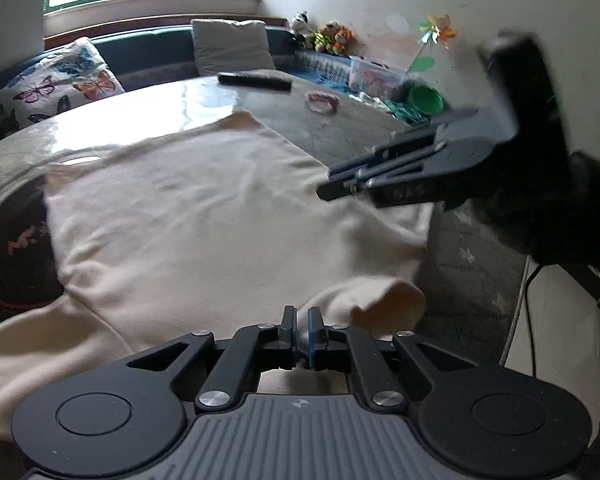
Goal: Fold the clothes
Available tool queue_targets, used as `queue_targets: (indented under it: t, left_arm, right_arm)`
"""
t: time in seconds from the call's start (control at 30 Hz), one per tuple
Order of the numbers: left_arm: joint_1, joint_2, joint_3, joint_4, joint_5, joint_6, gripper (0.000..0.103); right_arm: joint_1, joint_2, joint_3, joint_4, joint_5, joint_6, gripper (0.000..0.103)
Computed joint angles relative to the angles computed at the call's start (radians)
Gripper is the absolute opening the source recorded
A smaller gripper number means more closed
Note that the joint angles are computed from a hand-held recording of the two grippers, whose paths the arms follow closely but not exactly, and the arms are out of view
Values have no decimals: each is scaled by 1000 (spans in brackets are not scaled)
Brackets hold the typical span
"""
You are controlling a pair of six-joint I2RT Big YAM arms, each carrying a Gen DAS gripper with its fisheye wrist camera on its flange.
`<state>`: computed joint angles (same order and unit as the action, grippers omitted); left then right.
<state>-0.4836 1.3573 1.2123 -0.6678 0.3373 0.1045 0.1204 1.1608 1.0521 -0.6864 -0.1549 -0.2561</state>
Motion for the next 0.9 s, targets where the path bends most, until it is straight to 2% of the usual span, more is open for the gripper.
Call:
queue_targets:
  t: [0.13, 0.23, 0.33, 0.6, 0.73, 0.9]
  left_arm:
    - [34, 27, 41, 36, -40, -53, 6]
    - [70, 72, 80, 52, -70, -117, 6]
    - [98, 108, 103, 43, -107, -143, 6]
    - [144, 111, 93, 4, -125, -150, 6]
    - [142, 132, 125, 7, -133, -146, 6]
    - [147, 195, 200, -23, -178, -136, 7]
  right_arm:
    - [-26, 57, 23, -7, 17, 18, 19]
    - [-38, 48, 10, -15, 6, 12, 19]
    - [-37, 37, 9, -29, 8, 2, 20]
    - [-43, 72, 62, -26, -24, 12, 22]
    - [-46, 130, 105, -23, -30, 44, 22]
    - [-52, 207, 164, -33, -24, 64, 22]
